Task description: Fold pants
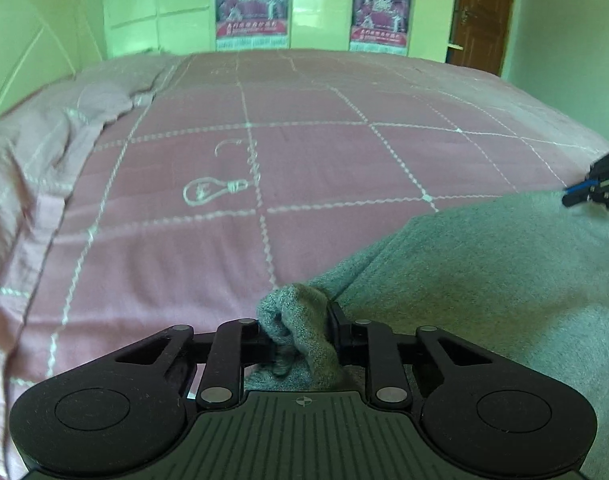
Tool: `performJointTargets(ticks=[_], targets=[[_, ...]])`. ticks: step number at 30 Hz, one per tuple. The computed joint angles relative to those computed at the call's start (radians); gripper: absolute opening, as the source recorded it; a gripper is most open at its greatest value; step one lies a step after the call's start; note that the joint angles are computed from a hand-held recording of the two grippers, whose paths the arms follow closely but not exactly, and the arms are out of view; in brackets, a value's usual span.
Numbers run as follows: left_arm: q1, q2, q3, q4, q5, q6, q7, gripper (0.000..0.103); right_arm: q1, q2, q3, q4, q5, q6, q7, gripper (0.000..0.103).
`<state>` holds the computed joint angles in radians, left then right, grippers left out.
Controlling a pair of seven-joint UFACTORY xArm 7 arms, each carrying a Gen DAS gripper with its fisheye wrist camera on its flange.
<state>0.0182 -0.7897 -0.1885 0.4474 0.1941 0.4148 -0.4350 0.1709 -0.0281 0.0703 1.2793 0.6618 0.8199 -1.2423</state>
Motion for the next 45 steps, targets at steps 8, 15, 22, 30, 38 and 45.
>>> performJointTargets(ticks=[8, 15, 22, 30, 38, 45], targets=[[-0.02, -0.288, -0.027, -0.088, 0.028, -0.09, 0.057, 0.023, 0.011, -0.258, -0.09, -0.14, 0.115, 0.059, -0.163, 0.0], [-0.126, -0.66, -0.185, -0.174, 0.03, 0.072, 0.046, 0.023, 0.065, -0.634, -0.199, -0.454, 0.067, 0.064, -0.373, 0.0], [-0.296, -0.826, -0.535, -0.068, -0.054, 0.614, -0.217, 0.077, 0.021, -0.998, -0.252, -0.775, -0.019, 0.037, -0.266, 0.013], [-0.202, -0.808, -0.637, 0.173, -0.149, 0.993, -0.619, 0.092, -0.013, -1.048, -0.328, -0.767, -0.031, 0.045, 0.101, 0.014], [-0.095, -0.927, -0.632, 0.223, -0.344, 0.922, -1.039, 0.092, -0.005, -1.068, -0.351, -0.805, -0.046, 0.026, 0.335, 0.023], [-0.081, -0.943, -0.683, 0.06, -0.456, 0.713, -1.338, 0.092, 0.021, -0.907, -0.385, -0.792, 0.063, 0.013, 0.612, 0.034]])
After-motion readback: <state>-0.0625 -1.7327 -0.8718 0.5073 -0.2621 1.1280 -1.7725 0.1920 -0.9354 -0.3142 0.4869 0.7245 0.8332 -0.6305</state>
